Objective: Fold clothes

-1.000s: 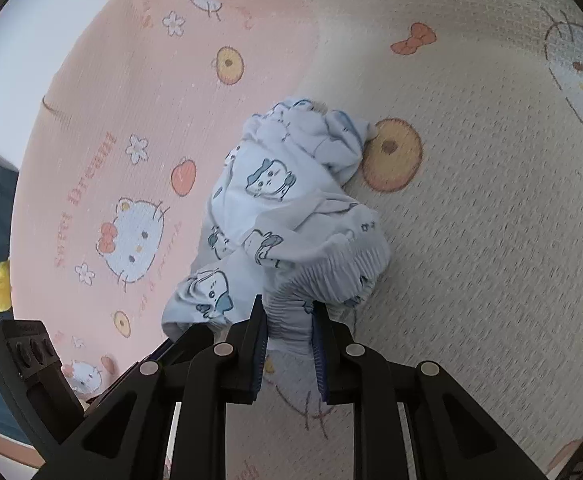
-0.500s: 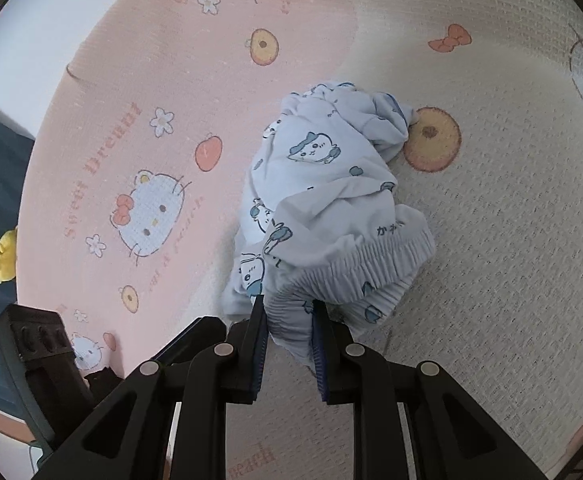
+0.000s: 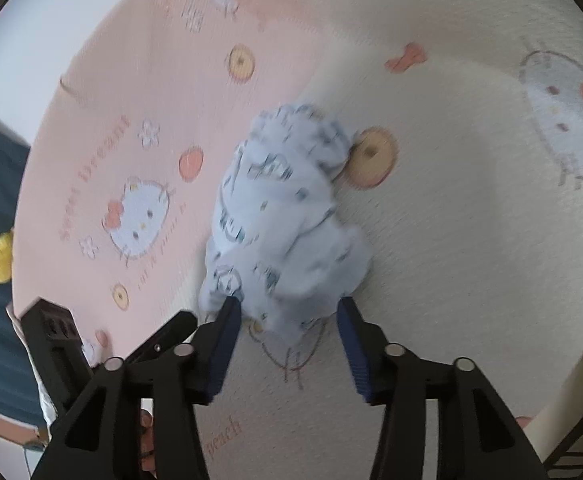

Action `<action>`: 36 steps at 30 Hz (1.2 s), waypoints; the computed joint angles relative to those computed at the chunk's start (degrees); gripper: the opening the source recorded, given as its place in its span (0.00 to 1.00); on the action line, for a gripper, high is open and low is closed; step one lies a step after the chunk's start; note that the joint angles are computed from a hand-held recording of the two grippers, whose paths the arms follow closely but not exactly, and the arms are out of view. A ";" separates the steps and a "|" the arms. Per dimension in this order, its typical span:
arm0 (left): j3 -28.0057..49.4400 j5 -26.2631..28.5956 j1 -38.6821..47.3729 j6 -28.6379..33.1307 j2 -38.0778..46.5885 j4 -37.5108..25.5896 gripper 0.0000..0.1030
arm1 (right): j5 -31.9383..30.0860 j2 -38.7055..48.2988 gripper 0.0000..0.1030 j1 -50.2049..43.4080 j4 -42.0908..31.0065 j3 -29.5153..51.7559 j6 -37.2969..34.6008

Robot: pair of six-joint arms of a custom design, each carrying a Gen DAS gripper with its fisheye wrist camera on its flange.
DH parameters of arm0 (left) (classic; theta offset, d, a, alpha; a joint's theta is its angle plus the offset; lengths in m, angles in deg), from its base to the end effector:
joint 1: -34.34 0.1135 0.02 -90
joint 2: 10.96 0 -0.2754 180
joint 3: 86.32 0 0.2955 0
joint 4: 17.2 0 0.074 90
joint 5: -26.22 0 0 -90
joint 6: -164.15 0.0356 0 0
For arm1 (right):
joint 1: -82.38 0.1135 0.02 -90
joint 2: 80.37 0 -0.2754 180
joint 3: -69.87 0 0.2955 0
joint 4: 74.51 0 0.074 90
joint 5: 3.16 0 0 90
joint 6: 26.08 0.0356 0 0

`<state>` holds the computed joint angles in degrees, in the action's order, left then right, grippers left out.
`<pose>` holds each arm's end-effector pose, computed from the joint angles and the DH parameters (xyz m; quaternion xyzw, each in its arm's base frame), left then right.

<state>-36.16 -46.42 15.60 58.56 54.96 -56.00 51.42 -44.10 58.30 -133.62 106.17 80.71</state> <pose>0.2377 -0.0919 0.1967 0.0718 0.9400 -0.2261 0.2451 0.1421 -0.0409 0.1882 0.2446 0.8887 0.2765 0.2721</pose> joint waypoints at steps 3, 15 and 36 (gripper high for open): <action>0.30 0.04 -0.31 -0.33 0.39 0.12 0.73 | -3.94 -1.15 0.53 -7.11 -0.96 -0.97 -2.33; 1.41 -5.38 -9.97 -3.15 2.24 1.65 0.73 | -9.75 6.80 0.54 -9.56 6.12 -3.31 6.21; -0.29 -14.47 -18.27 1.72 -2.11 2.77 0.73 | -10.34 14.47 0.23 -6.70 19.05 -6.04 18.62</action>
<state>-36.45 -60.89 -2.67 60.28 52.85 -53.24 41.08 -29.63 51.60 -114.57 100.13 99.34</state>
